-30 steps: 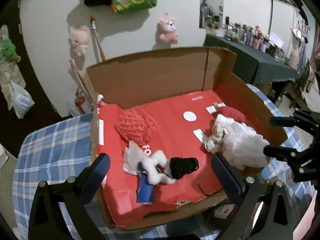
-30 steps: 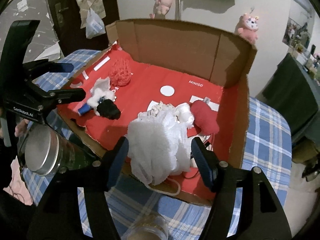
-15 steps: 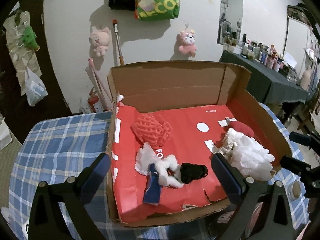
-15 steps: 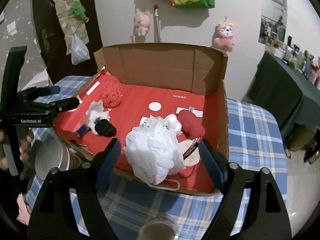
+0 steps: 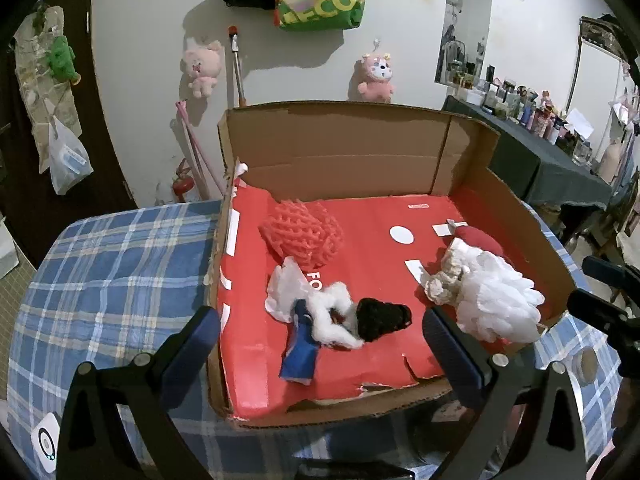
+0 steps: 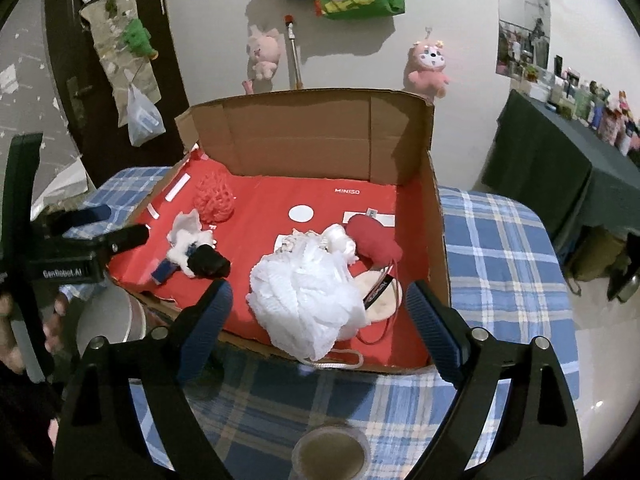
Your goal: Organize soft objects
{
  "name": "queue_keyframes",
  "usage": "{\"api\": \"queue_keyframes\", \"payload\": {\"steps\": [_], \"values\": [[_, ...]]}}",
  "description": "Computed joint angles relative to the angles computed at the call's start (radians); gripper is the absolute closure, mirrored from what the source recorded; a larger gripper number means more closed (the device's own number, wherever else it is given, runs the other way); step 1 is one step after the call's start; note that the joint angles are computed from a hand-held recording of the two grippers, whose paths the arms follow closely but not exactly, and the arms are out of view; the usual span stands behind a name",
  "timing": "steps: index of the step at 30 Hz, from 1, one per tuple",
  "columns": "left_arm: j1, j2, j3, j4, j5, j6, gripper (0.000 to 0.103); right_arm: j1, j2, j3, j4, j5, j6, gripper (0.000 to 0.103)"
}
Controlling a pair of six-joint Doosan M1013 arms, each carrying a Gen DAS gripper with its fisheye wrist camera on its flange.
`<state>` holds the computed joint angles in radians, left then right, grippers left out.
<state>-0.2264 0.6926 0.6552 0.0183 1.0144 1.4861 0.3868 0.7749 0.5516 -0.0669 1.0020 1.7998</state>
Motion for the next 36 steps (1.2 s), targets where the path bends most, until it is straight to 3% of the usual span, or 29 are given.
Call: {"api": "queue_keyframes", "payload": {"steps": [36], "values": [[0.009,0.002,-0.003,-0.048,0.01,0.015,0.0,0.0,0.023,-0.036,0.03,0.03,-0.017,0.014]]}}
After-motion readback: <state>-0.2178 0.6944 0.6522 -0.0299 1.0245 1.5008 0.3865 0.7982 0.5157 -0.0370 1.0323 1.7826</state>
